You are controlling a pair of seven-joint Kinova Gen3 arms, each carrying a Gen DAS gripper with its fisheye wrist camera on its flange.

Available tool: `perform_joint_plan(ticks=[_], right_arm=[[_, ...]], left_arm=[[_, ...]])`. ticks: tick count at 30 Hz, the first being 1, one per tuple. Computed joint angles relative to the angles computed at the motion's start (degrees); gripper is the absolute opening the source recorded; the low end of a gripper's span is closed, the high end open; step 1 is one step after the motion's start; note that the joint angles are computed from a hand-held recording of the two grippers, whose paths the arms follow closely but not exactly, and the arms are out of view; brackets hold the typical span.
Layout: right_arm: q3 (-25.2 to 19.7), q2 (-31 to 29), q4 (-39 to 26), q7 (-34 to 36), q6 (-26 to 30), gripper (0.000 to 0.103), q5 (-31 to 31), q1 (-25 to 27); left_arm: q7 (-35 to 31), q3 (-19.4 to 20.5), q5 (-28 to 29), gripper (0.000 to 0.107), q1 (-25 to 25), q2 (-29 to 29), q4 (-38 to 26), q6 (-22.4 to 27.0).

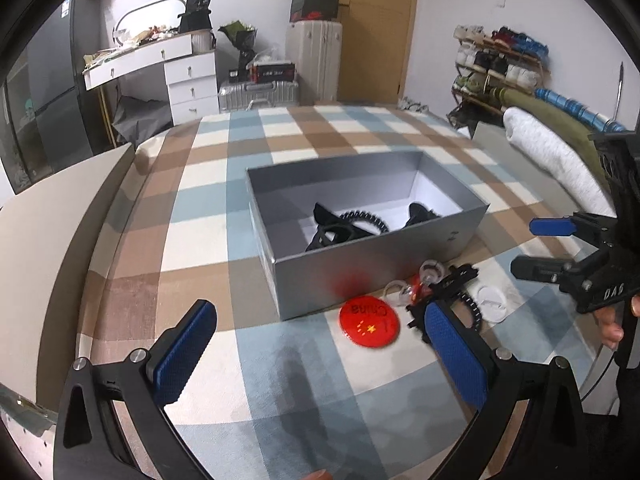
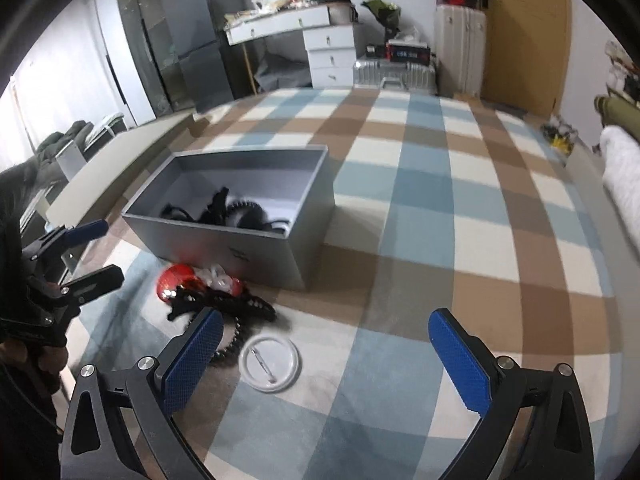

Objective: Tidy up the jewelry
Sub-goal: 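Withdraw both tools from the box back toward the remaining jewelry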

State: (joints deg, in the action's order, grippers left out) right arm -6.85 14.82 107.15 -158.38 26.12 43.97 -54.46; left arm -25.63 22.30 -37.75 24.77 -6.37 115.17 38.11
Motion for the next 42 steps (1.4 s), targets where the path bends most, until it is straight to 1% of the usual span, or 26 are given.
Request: perform_joint_plan(ticks=[2,4,7,22,28,33,37,42], right_arm=[[-0.92,1.69,-1.93,3.05,3.88,0.103,-0.67,-0.61],[-1.98,2.29,-2.61,5.94,4.86,0.103,-2.04,-0.16],[-1.64,2.81,-3.16,7.21,6.09,0.103,-2.36,-1.22],[-1.33,5.33,-5.84,14.08,8.57,0.103,-7.38,-1.77],[-0.76,5.69,-6.11,15.0,9.01,0.103,-8.05,-2.21],[-0.29,5.46,-5.86,14.32,9.72,0.103,-7.7,-2.42],[-0.67,5.61,-5.91,14.6,9.11,0.103,-7.81,-2.21],[-0.15,5.83,-6.06,13.48,9.25,0.102,-6.34,-3.46]], left_arm=[[-0.81,-0.24,0.67,0.102,0.16,0.28,-0.09,0.3],[-1.39,-0.39,1.25,0.101,0.41,0.54,-0.21,0.7],[-1.17,-0.31,1.21,0.102,0.85,0.9,-0.4,1.57],[-2.57,-1.56,3.28,0.102,2.26,1.77,-0.88,2.01],[-2.74,-1.7,3.34,0.101,2.76,2.17,-1.22,2.39],[-2.96,-1.99,3.32,0.102,3.07,2.36,-1.37,2.4],[-2.94,-2.01,3.22,0.102,3.23,2.4,-1.37,2.39],[-2.96,-2.11,3.5,0.102,3.33,2.45,-1.49,2.34]])
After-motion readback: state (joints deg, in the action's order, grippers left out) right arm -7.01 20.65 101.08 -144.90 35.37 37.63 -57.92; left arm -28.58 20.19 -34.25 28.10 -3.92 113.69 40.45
